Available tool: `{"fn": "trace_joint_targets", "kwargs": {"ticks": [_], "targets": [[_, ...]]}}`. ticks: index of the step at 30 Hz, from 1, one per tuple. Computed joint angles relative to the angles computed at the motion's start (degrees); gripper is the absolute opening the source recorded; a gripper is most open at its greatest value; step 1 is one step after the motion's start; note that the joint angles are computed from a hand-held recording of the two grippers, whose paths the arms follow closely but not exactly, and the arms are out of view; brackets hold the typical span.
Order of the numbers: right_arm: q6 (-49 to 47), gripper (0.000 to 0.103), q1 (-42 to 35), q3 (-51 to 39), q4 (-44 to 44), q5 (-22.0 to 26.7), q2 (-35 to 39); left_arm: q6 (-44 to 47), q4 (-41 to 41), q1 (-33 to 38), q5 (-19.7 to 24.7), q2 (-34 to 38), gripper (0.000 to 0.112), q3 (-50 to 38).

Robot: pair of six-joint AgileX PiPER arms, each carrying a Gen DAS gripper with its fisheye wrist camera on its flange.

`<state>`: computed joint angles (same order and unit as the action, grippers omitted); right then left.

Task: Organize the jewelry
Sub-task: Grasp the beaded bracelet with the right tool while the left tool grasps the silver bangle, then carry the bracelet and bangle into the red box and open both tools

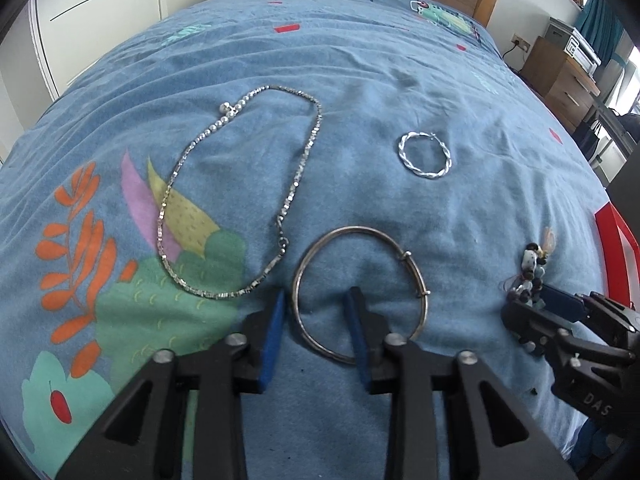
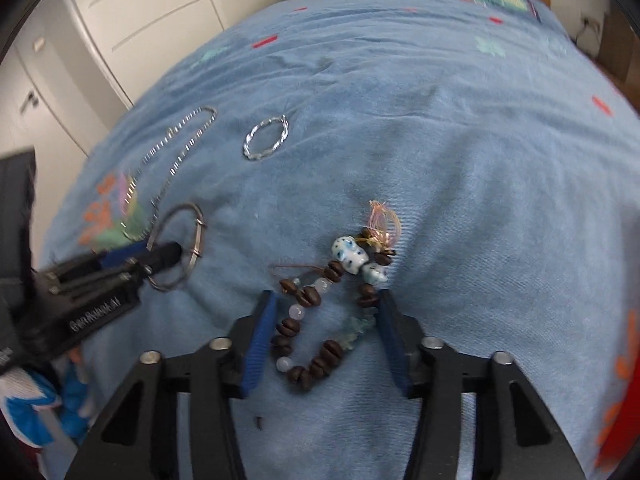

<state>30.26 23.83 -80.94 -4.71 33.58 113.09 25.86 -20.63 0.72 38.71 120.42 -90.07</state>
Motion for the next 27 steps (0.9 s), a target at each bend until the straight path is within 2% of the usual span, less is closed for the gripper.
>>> {"fn": "trace_joint_targets", "kwargs": {"ticks": [2, 5, 16, 27], "targets": [[0.46, 0.029, 0.1, 0.35, -1.51, 0.22, -0.17, -0.32, -0.43, 0.04, -0.05, -0.15, 0.012, 0.22], [0.4, 0.019, 0.27, 1.91, -3.52, 0.04, -0.97, -0.2, -1.93, 0.42, 0.96, -0.44, 0.006, 0.38], [1.38, 0.014, 0.63, 14.78, -2.51, -6.38, -12.82, 3.6, -3.96, -0.08, -0.51, -10.04, 0.004, 10.48], [13.57, 0.013, 2.51, 21.3, -12.93, -3.02, -27.86, 5.8, -4.9, -3.97, 1.28, -22.45, 0.004, 17.06]]}}
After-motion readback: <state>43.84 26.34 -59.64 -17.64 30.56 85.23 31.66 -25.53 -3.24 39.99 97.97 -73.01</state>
